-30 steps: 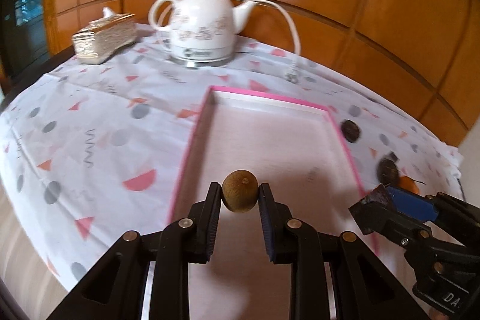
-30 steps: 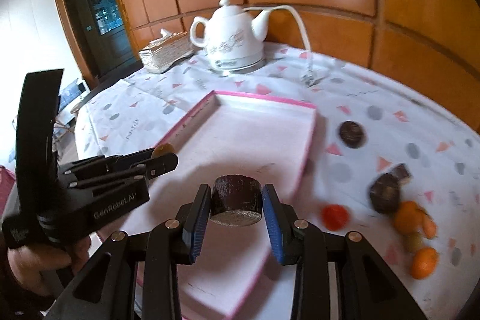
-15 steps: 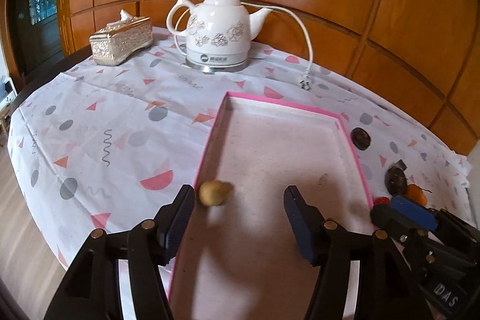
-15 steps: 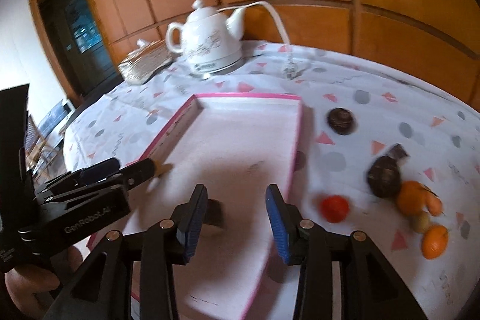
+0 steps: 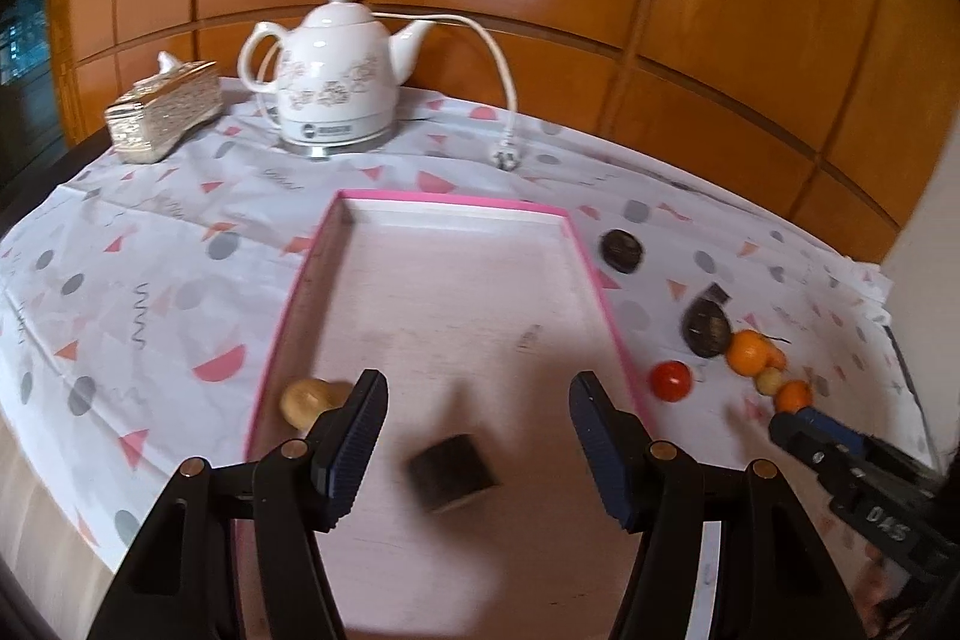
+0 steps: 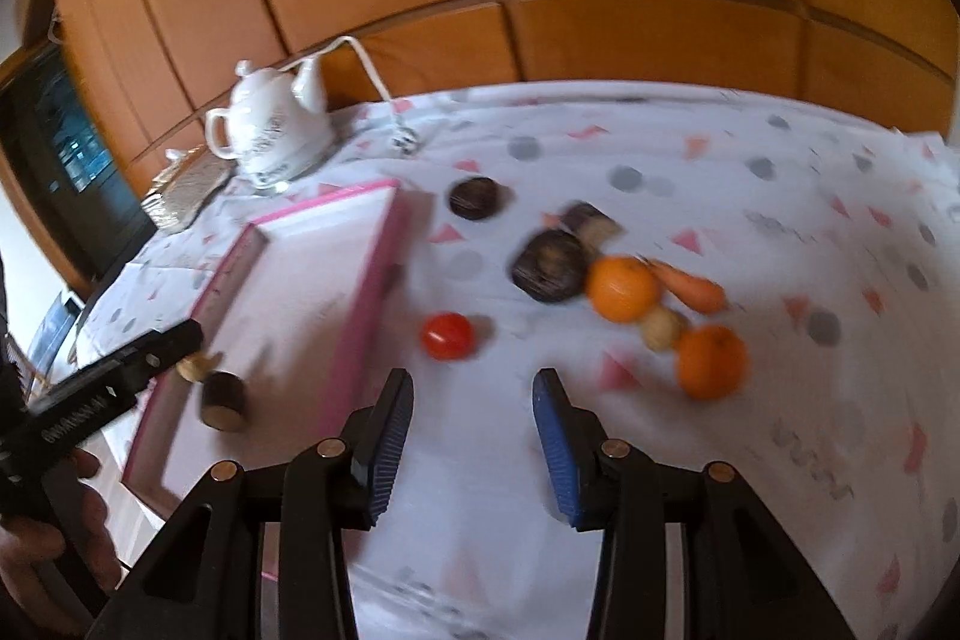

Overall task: Organize fruits
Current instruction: 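Withdraw both tools from the tray back toward the produce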

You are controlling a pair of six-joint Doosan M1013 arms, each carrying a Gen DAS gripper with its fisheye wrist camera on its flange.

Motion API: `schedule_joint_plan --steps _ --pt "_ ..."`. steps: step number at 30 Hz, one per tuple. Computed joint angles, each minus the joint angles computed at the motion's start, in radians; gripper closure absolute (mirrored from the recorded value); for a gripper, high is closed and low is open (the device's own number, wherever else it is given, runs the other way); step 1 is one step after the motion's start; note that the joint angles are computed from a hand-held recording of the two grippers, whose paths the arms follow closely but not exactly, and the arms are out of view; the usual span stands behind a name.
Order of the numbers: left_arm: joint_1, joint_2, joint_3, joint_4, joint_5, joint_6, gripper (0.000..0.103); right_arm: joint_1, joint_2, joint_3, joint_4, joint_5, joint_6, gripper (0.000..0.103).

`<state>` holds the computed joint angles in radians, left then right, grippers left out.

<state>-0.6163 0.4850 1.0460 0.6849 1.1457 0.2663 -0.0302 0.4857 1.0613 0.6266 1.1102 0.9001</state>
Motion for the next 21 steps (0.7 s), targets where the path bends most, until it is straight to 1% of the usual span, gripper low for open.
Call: schedule_joint_plan --steps 3,6,8,11,14,17,18,19,21 --pt "-0.004 0.007 -0.012 -0.011 -0.027 0.040 0.039 -0.017 -0.005 0.017 -0.018 -0.012 0.019 0.061" --pt "-0.001 0.020 -0.034 -0.056 -0.048 0.087 0.039 -0.029 -0.007 0.026 -0.048 -0.040 0.056 0.061" --pt "0.000 0.038 -0.065 -0.085 -0.050 0.144 0.040 -0.036 -0.004 0.023 -0.072 -0.046 0.091 0.061" --pt "0.000 0.063 -0.103 -0.125 -0.087 0.246 0.041 -0.042 -0.001 0.025 -0.096 -0.056 0.125 0.061" --pt "0.006 0.098 -0.159 -0.178 -0.101 0.348 0.041 -0.047 -0.004 0.033 -0.103 -0.065 0.133 0.061" --pt "0.010 0.134 -0.214 -0.222 -0.096 0.419 0.041 -0.050 -0.007 0.040 -0.102 -0.076 0.126 0.061" --pt "0.014 0.145 -0.233 -0.246 -0.096 0.450 0.043 -0.049 -0.006 0.039 -0.104 -0.076 0.127 0.061" --pt "0.017 0.156 -0.249 -0.269 -0.092 0.475 0.047 -0.050 -0.005 0.037 -0.105 -0.075 0.130 0.061" --pt "0.026 0.185 -0.295 -0.316 -0.070 0.525 0.053 -0.050 -0.002 0.033 -0.109 -0.073 0.140 0.061"
